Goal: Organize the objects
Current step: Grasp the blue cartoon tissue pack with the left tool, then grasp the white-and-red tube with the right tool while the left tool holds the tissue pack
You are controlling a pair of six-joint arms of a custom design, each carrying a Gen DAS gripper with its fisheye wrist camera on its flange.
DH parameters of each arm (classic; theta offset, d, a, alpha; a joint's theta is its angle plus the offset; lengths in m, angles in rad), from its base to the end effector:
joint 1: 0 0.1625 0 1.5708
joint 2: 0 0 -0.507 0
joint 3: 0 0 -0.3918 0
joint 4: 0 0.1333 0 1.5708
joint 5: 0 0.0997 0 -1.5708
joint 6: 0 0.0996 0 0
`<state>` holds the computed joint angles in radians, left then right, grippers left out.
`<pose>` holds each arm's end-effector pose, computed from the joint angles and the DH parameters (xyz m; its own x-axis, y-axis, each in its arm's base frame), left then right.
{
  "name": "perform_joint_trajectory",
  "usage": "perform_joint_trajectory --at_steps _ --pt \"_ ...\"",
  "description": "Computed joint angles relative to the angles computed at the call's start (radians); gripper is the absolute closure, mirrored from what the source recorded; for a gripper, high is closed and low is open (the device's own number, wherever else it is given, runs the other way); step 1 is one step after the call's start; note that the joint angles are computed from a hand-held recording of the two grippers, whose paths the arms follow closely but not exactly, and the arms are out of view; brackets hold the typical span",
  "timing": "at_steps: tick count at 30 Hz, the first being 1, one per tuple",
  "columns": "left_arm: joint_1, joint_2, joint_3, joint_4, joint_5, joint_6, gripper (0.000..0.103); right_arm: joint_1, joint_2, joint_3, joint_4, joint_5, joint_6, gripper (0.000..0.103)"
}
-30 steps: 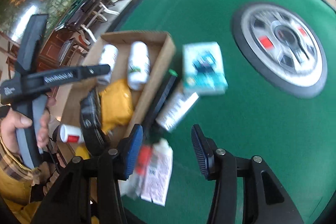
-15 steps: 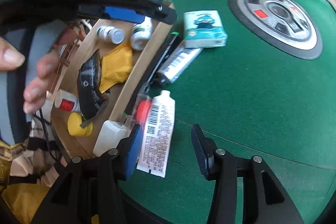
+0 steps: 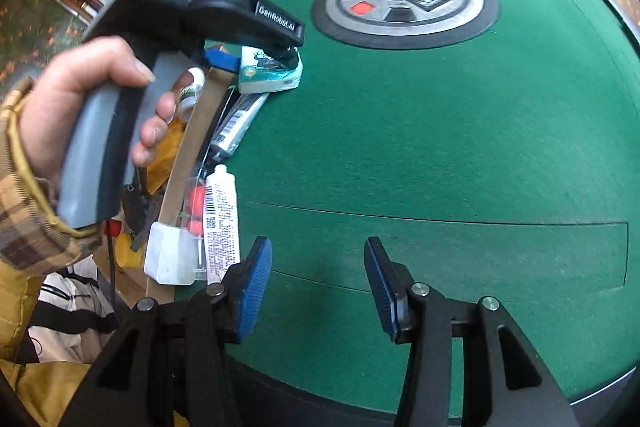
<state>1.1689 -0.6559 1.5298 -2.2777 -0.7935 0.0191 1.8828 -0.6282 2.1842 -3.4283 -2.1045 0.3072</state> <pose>-0.1024 -0.7603 0.0847 -0.6029 0.4034 -0.6883 0.3973 0.9000 0.1794 0.2434 -0.4854 0.0164 -0.9138 0.1600 0.3732 -0.0176 0.9027 -0.4299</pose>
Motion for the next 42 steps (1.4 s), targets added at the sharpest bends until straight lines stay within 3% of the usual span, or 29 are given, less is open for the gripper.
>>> perform_joint_trajectory --at_steps 3,7,8,9,11,15,23,27,32,34,37,42 --pt "0.005 -0.009 0.0 0.022 -0.059 0.014 0.059 -0.001 -0.01 0.021 -0.028 0.001 0.002 0.055" --pt "-0.013 -0.039 0.065 0.019 -0.136 0.102 0.072 -0.011 -0.021 0.046 -0.047 0.011 0.019 0.055" --pt "-0.013 -0.048 0.075 0.029 -0.172 0.103 0.086 -0.013 -0.024 0.043 -0.035 0.01 0.018 0.055" --pt "-0.009 -0.054 0.072 0.058 -0.21 0.093 0.089 -0.014 -0.025 0.038 -0.026 0.01 0.013 0.055" --pt "-0.002 -0.069 0.069 0.097 -0.274 0.094 0.09 -0.023 -0.021 0.018 -0.012 0.014 -0.008 0.055" --pt "0.005 -0.112 0.069 0.097 -0.308 0.14 0.09 -0.022 -0.017 -0.014 0.022 0.019 -0.041 0.055" --pt "0.038 -0.169 0.031 0.135 -0.33 0.127 0.09 0.001 0.038 -0.142 0.193 0.092 -0.149 0.055" --pt "0.047 -0.213 0.067 0.122 -0.332 0.118 0.09 0.028 0.088 -0.213 0.276 0.087 -0.2 0.055" --pt "0.055 -0.235 0.085 0.103 -0.339 0.108 0.09 0.055 0.131 -0.274 0.275 0.047 -0.267 0.056" --pt "0.06 -0.242 0.087 0.092 -0.345 0.103 0.09 0.054 0.134 -0.277 0.259 0.047 -0.264 0.063" --pt "0.062 -0.248 0.088 0.086 -0.348 0.106 0.09 0.042 0.115 -0.243 0.191 0.062 -0.224 0.063" --pt "0.063 -0.248 0.088 0.085 -0.351 0.105 0.09 0.032 0.1 -0.231 0.224 0.029 -0.168 0.063"
